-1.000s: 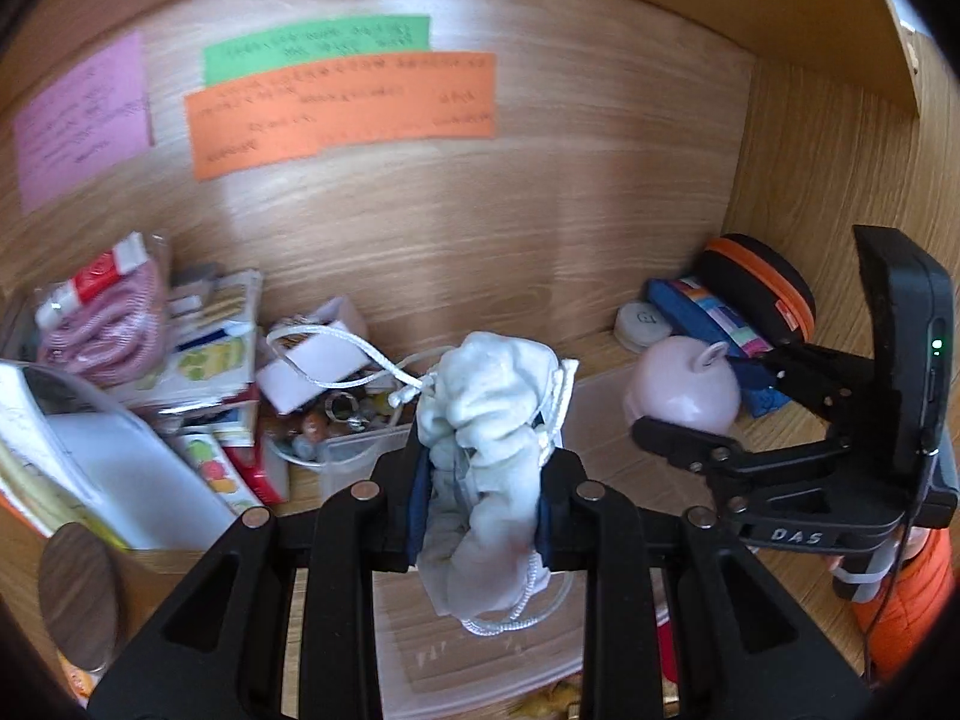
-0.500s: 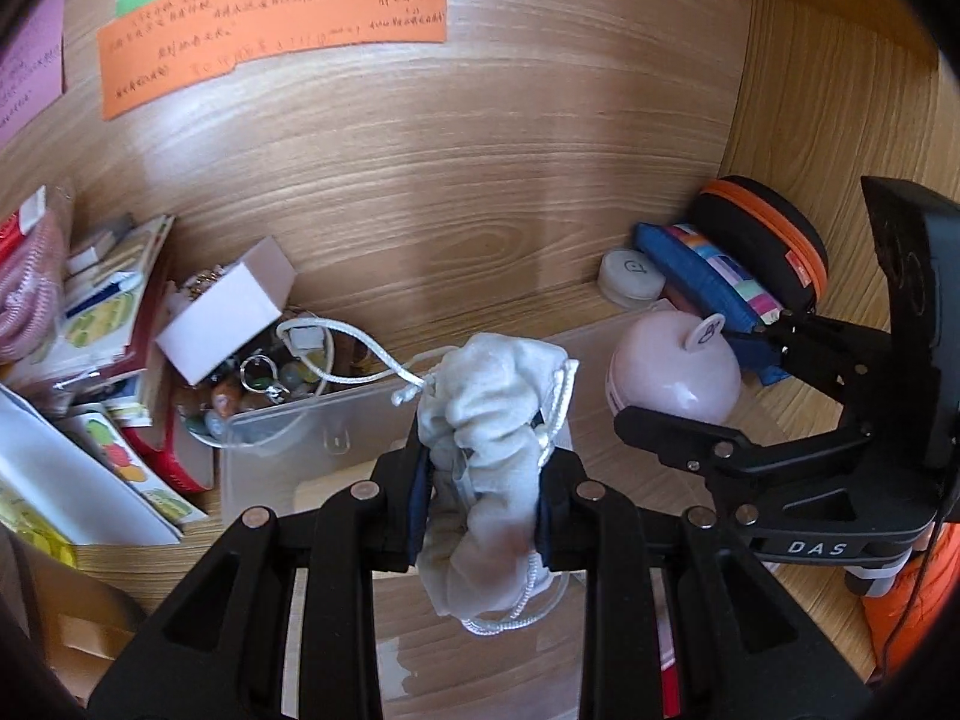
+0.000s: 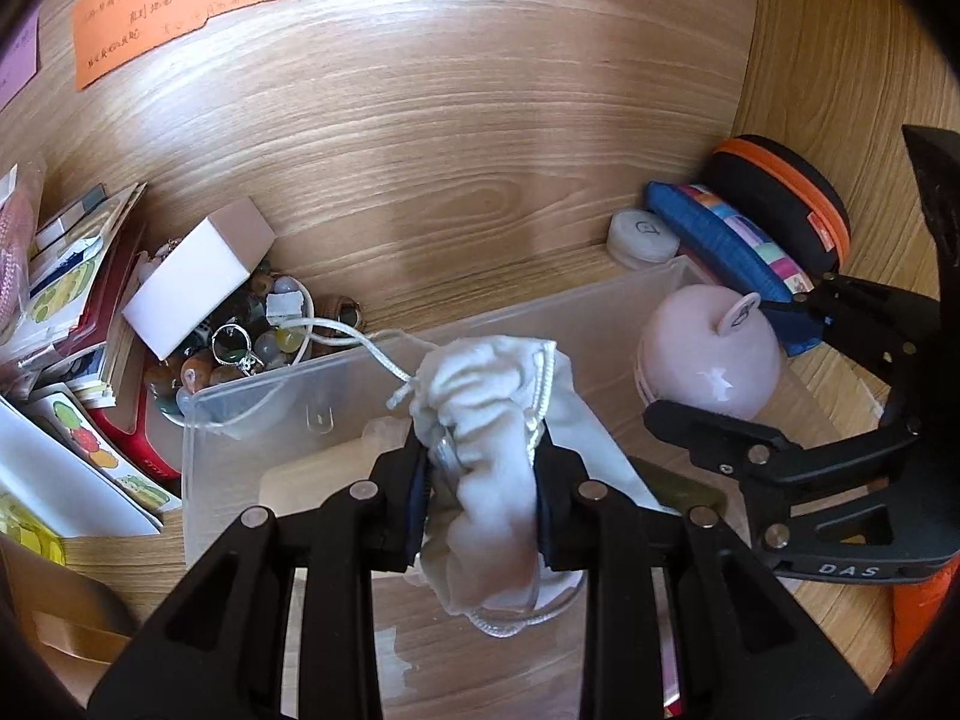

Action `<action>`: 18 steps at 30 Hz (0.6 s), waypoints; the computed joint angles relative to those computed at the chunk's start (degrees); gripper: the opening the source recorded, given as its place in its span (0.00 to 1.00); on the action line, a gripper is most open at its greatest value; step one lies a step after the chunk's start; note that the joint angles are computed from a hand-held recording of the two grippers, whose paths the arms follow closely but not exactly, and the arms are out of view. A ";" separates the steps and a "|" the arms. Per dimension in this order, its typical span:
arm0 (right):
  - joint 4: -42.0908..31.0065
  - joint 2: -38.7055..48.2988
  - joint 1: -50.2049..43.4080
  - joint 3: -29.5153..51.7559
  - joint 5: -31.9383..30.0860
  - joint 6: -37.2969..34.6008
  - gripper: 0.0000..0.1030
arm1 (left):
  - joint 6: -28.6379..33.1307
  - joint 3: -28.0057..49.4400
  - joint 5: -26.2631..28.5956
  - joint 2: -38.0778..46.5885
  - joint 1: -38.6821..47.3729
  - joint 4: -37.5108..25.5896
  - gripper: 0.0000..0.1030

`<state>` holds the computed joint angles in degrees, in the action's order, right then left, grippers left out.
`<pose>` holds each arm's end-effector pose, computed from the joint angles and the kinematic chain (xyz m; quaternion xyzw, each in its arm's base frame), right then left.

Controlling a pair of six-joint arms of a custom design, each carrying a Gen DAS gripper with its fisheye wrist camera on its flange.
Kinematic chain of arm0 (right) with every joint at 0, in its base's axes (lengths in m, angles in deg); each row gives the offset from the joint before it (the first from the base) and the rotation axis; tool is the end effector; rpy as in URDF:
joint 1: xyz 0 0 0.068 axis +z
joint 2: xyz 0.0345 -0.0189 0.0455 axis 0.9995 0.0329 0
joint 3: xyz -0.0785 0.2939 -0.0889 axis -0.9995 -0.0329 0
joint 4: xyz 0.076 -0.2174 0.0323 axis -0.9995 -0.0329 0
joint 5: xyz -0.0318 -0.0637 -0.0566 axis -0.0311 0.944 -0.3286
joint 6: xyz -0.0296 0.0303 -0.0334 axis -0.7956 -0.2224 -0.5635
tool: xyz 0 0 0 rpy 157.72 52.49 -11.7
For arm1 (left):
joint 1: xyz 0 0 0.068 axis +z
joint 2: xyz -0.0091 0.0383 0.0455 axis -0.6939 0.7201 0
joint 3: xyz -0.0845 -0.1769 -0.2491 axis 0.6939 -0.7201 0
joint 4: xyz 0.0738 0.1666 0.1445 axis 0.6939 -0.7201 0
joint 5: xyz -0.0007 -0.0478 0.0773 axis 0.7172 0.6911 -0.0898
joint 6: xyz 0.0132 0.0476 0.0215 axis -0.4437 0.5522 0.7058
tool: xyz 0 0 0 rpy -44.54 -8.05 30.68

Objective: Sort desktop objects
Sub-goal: 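Carry the white pouch and pink container over the clear bin with both tools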

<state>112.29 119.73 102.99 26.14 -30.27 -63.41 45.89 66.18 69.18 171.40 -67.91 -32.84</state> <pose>0.1716 0.0311 0.1093 0.1013 0.9234 -0.0873 0.3598 0.2894 -0.1447 0.1013 0.4605 0.8080 -0.1910 0.3140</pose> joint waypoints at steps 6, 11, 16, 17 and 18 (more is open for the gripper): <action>1.51 3.10 0.73 -0.18 0.60 -0.56 0.59 | -0.58 -2.67 -4.60 0.59 -2.48 6.15 0.28; 3.93 5.26 1.23 -0.80 1.79 -0.29 0.60 | -0.56 -3.38 -5.42 0.69 -2.81 7.51 0.28; 3.54 7.28 2.82 0.07 1.70 -0.34 0.60 | -0.47 -4.17 -6.33 0.86 -3.61 8.86 0.35; 4.03 7.70 3.43 0.02 2.25 -0.19 0.60 | -0.55 -4.38 -6.45 0.82 -3.68 9.26 0.36; 3.91 7.74 3.88 0.10 2.65 0.06 0.60 | -0.64 -4.67 -6.63 0.69 -3.82 9.84 0.37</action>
